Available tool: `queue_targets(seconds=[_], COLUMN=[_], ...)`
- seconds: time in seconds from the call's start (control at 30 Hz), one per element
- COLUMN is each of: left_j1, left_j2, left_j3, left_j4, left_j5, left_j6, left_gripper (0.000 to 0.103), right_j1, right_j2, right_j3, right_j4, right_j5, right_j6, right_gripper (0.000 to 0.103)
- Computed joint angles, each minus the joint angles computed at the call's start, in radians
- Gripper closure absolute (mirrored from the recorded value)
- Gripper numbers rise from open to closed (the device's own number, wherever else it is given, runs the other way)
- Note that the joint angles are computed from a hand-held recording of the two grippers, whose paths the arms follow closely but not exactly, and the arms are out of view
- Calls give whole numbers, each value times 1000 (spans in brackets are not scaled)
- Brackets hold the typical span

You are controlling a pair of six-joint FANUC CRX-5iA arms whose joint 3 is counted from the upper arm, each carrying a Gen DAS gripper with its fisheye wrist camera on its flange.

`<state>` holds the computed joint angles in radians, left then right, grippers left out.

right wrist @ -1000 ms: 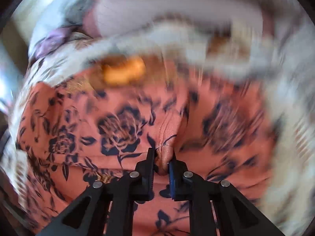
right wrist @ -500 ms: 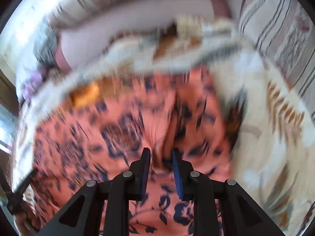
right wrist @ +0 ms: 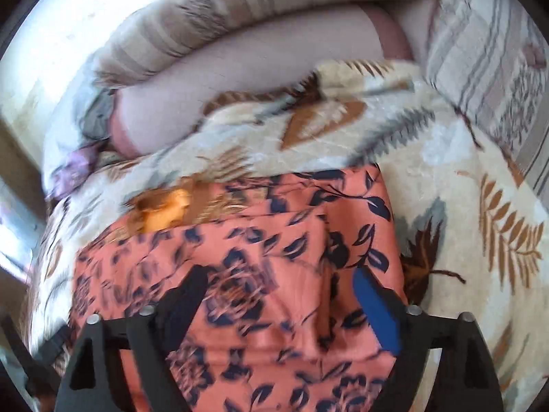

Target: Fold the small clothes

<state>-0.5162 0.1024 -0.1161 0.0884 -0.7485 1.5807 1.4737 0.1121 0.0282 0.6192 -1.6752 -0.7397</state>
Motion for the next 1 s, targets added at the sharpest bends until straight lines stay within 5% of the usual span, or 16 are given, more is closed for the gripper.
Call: queue_targets(seconds=[0.03, 0.1, 0.13, 0.17, 0.27, 0.33, 0.4, 0.5, 0.57, 0.63, 0.7, 0.77, 0.8, 0.87, 0.93, 1.0], left_j1=[-5, 1, 5, 13, 9, -6, -11, -15, -15, -9, -14, -15, -12, -3, -1, 3], left_j2=[-12, -24, -26, -23, -19, -9, -24, -24, -33, -45, -41, -28, -26, -30, -35, -24], left_j3=[-7, -12, -14, -15, -9, 12, 1, 4, 0, -18, -12, 3, 2, -4, -4, -1], left_j4=[-16, 1, 4, 20, -11, -55, -73, -102, -104, -79, -88, -93, -86, -74, -83, -52], left_j5=[24, 22, 21, 13, 20, 5, 9, 24, 40, 70, 60, 29, 24, 26, 39, 35], left_j6=[19, 4, 10, 6, 45, 63, 71, 98, 114, 102, 95, 92, 89, 92, 113, 94], left_gripper=[24, 24, 24, 24, 24, 24, 24, 24, 24, 24, 24, 24, 24, 24, 24, 24], right_j1=[-34, -61, -54, -43, -13, -48, -62, 5, 17, 1, -22, -75, -92, -55, -2, -12], right_j2=[-29, -94, -97, -73, 43, 52, -9, 19, 46, 40, -8, -38, -50, -80, -72, -83], right_j3=[-55, -155, -157, -118, 23, 32, -44, 19, 52, 33, -44, -68, -90, -129, -129, -134], right_j4=[-39, -51, -31, -8, 59, -48, -139, -13, 86, 167, 180, 5, -63, -42, 50, 47], right_j5=[84, 210, 195, 129, -119, -122, -8, -138, -143, -28, 134, 214, 219, 155, 86, 164], right_j6=[-34, -156, -155, -114, 32, 86, 34, -33, 28, 116, 116, 116, 68, -113, -172, -40], right_gripper=[15, 47, 80, 91, 91, 88, 88, 86, 86, 69, 7, 10, 24, 38, 33, 13])
